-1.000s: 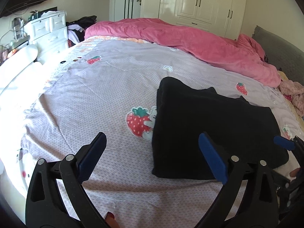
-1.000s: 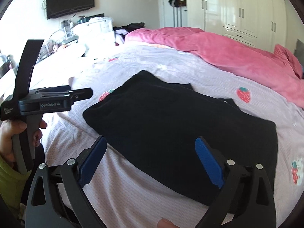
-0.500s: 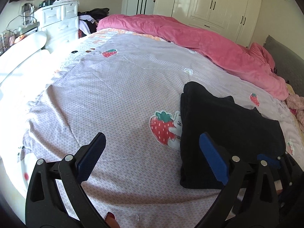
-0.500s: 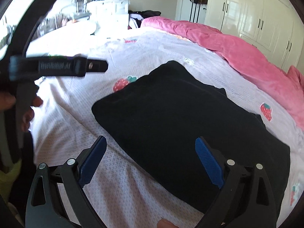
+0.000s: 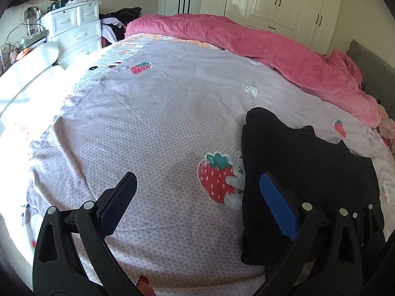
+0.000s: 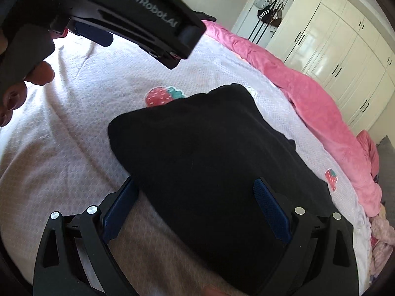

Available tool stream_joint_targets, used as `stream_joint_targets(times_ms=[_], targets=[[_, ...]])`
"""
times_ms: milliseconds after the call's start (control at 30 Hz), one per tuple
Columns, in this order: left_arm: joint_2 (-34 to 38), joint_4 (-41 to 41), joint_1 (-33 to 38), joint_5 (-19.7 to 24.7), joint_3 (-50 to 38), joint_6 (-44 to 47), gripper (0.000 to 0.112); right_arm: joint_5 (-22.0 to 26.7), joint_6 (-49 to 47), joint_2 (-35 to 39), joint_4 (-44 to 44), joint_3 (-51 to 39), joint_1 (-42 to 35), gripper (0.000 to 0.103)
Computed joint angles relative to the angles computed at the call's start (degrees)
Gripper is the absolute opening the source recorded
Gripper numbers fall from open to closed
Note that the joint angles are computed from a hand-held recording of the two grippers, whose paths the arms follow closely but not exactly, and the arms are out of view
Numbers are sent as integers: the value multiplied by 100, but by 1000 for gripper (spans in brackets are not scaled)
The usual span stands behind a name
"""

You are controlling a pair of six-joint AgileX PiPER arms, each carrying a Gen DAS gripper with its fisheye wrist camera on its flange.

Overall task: Fold small clothes
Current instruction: 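Close both grippers on the end of the sweatshirt, then lift the sweatshirt end with both grippers and fold it over onto the other half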

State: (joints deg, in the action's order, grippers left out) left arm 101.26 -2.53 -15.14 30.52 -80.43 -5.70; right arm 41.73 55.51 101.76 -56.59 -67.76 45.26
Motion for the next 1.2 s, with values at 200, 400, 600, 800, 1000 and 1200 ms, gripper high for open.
stream_joint_targets(times_ms=[200,400,600,800,1000,1200], targets=[[436,-362,35,284,-577,135,93,-22,315,127,-446,-99,-19,66],[1010,-2254,384,1012,-1354,1174,93,-752,499,-486,-169,320,-360,13],[1681,-4034,646,2045,-2071,1795,93,-2043,320,-1235,544,964,-1107,11],[2024,-4308,462,2285,-2399,1631,93,-2416,648,-1553,279,1333,-1268,10],[2107,-4712,163,2387,-2447,1694,42,-2378,1463,-1863,-383,1622,-1125,10],[1712,-3674,-553,2049,-2594,1166,26,-2339,2574,-2448,-1235,2116,-1239,9]])
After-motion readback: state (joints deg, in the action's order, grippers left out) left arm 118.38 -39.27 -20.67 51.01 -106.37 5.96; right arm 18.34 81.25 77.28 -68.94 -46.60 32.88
